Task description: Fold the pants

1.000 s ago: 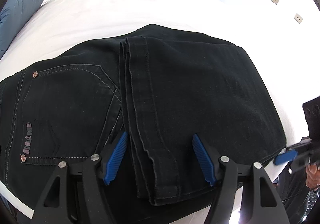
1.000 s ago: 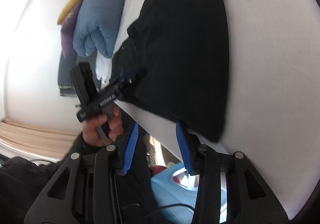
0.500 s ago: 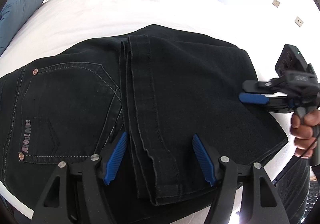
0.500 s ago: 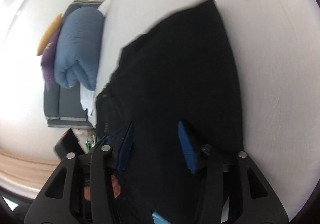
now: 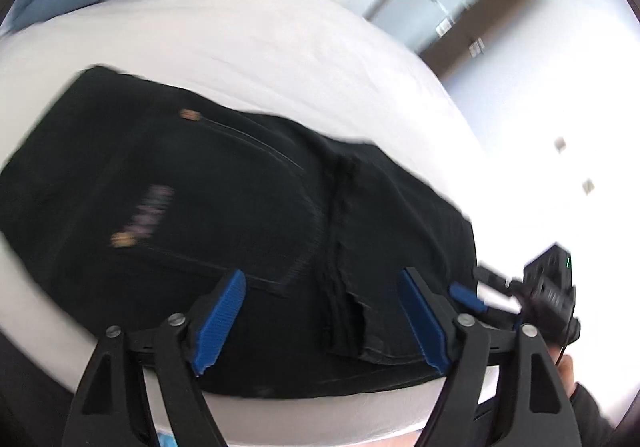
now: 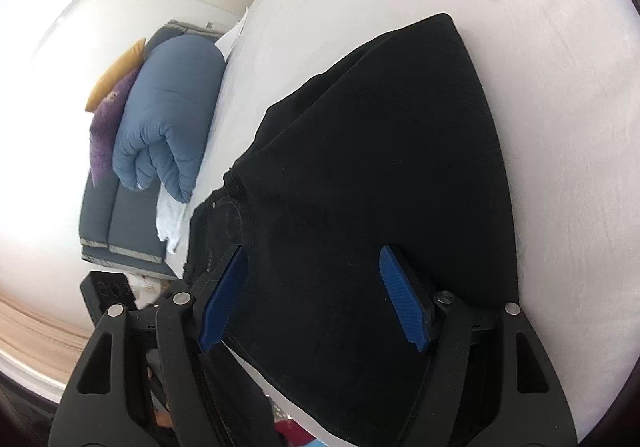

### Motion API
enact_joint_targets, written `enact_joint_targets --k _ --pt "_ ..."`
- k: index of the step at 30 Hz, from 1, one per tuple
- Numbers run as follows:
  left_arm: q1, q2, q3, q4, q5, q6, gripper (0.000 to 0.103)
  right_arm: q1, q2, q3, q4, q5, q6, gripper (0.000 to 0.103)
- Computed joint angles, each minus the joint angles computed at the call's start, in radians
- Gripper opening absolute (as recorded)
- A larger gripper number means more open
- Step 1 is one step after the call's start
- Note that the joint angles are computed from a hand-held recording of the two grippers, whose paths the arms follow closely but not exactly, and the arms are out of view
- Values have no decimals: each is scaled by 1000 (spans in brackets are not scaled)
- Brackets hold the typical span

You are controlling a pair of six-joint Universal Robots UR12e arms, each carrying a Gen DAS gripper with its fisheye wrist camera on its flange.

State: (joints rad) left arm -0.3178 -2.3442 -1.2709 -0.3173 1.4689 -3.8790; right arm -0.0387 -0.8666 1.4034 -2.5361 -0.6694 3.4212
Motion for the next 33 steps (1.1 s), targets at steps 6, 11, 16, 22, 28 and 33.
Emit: enact_joint_targets --k 6,11,16,22,28,33 --pt "56 101 -216 218 113 -292 87 0 -1 8 -161 94 219 70" --pt "117 108 -336 425 42 -574 86 15 33 3 -348 185 406 70" --pt "137 90 -360 495 17 -640 82 43 47 -23 -336 178 450 70" --pt "149 49 -342 550 -25 -699 75 49 50 -23 -315 166 439 70" --pt "154 24 -311 556 -31 -739 65 56 69 -64 -282 168 419 70" --pt "162 13 -304 562 -68 -766 27 64 83 -106 -225 162 388 70"
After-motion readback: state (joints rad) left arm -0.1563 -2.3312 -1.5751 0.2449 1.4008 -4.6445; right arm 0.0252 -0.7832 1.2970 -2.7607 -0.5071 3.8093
